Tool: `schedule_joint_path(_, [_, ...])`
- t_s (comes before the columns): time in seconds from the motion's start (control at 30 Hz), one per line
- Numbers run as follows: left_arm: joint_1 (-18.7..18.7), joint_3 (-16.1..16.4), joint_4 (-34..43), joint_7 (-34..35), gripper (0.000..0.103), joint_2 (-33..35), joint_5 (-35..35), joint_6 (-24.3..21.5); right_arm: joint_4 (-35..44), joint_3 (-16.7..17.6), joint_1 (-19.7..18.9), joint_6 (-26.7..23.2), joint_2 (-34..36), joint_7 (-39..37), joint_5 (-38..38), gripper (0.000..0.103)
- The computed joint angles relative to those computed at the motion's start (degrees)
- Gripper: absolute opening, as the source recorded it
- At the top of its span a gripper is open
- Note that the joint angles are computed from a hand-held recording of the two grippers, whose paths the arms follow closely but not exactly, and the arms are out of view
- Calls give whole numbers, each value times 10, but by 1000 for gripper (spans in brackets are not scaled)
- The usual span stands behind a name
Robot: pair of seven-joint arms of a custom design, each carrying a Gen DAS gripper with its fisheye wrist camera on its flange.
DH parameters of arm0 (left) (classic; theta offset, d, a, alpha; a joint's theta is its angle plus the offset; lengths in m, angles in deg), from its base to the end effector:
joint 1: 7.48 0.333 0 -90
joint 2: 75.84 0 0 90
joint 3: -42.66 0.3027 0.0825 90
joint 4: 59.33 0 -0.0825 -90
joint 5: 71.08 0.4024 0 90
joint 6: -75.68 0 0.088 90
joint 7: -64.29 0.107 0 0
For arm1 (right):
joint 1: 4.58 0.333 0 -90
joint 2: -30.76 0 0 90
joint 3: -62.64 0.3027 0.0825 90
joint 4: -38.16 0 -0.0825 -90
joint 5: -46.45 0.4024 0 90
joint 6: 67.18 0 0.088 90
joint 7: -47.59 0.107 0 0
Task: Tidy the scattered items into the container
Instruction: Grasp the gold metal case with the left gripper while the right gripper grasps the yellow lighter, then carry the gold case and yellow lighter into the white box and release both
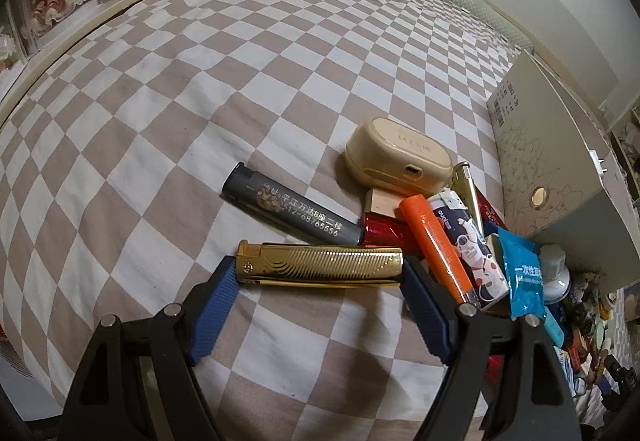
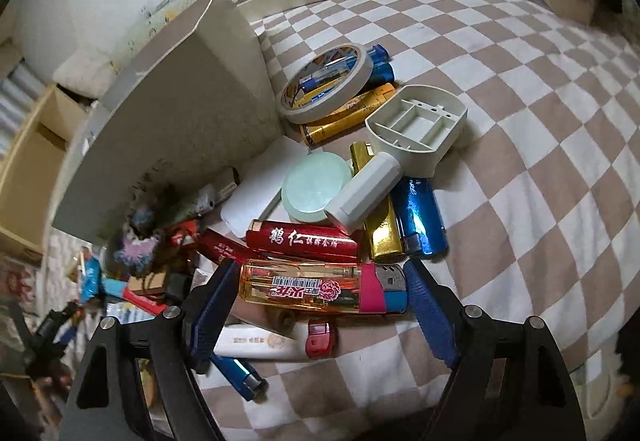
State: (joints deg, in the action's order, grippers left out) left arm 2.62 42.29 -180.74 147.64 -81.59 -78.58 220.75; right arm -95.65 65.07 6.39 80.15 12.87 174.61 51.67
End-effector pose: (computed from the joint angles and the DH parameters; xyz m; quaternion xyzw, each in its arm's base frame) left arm 0.5708 0.0992 0.4925 -0.7981 0.5444 -0.2102 0.1498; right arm 0.5005 0.1188 0.4991 -0.5019 0.8211 -0.0657 0.2638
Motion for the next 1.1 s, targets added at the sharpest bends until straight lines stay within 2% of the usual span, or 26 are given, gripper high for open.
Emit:
schedule_joint_path(0.23, [-3, 7, -20, 19, 81, -16, -52, 27, -3, 1, 2, 27, 3, -7, 0, 83])
schedule_joint_path(0.33, [-2, 5, -38, 8, 81, -32, -48, 57, -7, 26, -15, 40, -8, 23, -60, 83])
schedule_joint_path(0.47, [-7, 1, -75, -3, 81, -65, -36, 116, -3, 38, -14, 42, -8, 30, -105, 83])
schedule_joint_path(0.57, [-15, -3, -92, -5, 81, -79, -27, 139, -2, 42, -10, 47, -11, 30, -128, 83])
schedule_joint_path(0.83, [-38, -19, -137, -13, 81, -117, 20, 206, -13, 25, 15, 66, -19, -17, -95, 83])
schedule_joint_path(0.97, [-78, 0, -150, 35, 81, -133, -5, 212, -14, 19, 22, 72, -16, -38, -74, 83])
schedule_joint_path(1.1, [-104, 2, -156, 74, 81, -143, -15, 213, -17, 11, 35, 87, -18, -75, -46, 83])
